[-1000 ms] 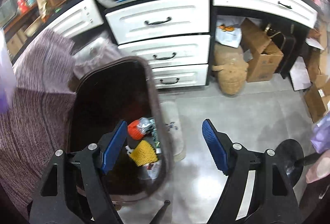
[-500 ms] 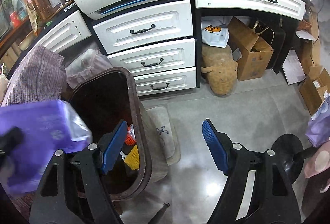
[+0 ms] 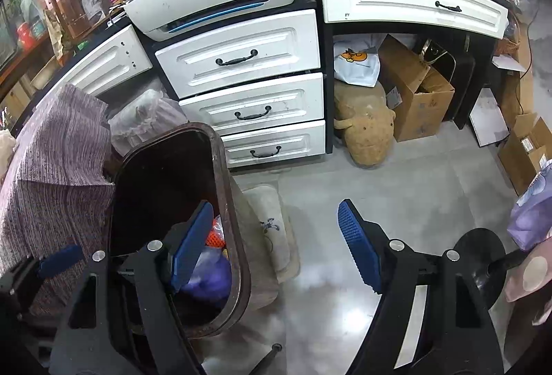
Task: Collect trash
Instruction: 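Carry the purple tissue pack over the bin and open the left tool, then move both tools back over the table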
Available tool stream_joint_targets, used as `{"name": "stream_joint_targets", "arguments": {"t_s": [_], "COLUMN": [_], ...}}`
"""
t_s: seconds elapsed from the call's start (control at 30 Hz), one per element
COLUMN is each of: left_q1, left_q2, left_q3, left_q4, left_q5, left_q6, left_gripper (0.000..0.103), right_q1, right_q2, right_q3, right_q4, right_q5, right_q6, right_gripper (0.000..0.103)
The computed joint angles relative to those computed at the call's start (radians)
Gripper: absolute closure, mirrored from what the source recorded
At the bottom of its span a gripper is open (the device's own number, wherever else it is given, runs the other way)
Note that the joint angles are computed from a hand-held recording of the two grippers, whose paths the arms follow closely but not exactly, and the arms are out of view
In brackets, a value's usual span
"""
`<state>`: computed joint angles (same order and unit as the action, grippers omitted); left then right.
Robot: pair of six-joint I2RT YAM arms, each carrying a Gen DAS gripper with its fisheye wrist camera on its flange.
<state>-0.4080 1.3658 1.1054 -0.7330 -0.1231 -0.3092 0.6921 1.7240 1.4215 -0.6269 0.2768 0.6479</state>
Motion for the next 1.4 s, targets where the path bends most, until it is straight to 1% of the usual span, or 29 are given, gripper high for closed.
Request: {"name": "stream_joint_targets", "arguments": {"t_s": [0.1,0.2,0.23,0.47,0.57,0.67,0.87,1.03,1.1,1.2,1.3,1.33,1.4], "left_q1": [-0.004,-0.027,-0.036,-0.086,-0.095,-0.077,0.019,0.136,0.201,0.341,0.506,0.599,0.722], "left_q2": [-0.04,-0.09,-0.102,-0.207,-0.26,-0.307,-0.402,-0.462,-0.485,-0.522,-0.554,-0.563,-0.565], "left_q3": [0.0,0.006,0.01,0.06,0.075,0.088,0.1,0.114,0.115,0.11,0.104,0.1,0.106], "left_q4": [-0.014,-0.032,-0.038,-0.112,-0.14,-0.171,-0.226,-0.275,-0.291,-0.3,-0.31,-0.312,-0.331], "left_q5": [0.036,0.039,0.034,0.001,-0.038,-0.055,-0.035,-0.02,0.008,0.074,0.17,0.244,0.333], "left_q6": [-0.019,-0.034,-0.037,-0.042,-0.04,-0.034,-0.02,0.047,0.077,0.138,0.202,0.24,0.305], "left_gripper": [0.016,0.012,0.011,0.007,0.006,0.006,0.006,0.006,0.006,0.006,0.006,0.006,0.006], "right_q1": [-0.006,-0.006,-0.004,0.023,0.039,0.054,0.114,0.162,0.184,0.223,0.258,0.271,0.298], "right_q2": [-0.001,0.003,0.003,0.016,0.021,0.029,0.058,0.092,0.115,0.166,0.226,0.249,0.311], "right_q3": [0.002,0.008,0.009,0.037,0.054,0.078,0.165,0.258,0.313,0.42,0.536,0.582,0.698], "right_q4": [0.0,-0.002,-0.001,0.006,0.012,0.016,0.011,0.001,-0.01,-0.029,-0.06,-0.073,-0.108], "right_q5": [0.001,-0.005,-0.007,-0.014,-0.016,-0.019,-0.008,-0.005,-0.009,-0.017,-0.029,-0.032,-0.046], "right_q6": [-0.003,0.001,0.003,0.002,0.003,0.0,-0.013,-0.052,-0.074,-0.117,-0.15,-0.162,-0.191], "right_gripper": [0.028,0.027,0.025,0.023,0.02,0.02,0.019,0.019,0.019,0.019,0.019,0.019,0.019]}}
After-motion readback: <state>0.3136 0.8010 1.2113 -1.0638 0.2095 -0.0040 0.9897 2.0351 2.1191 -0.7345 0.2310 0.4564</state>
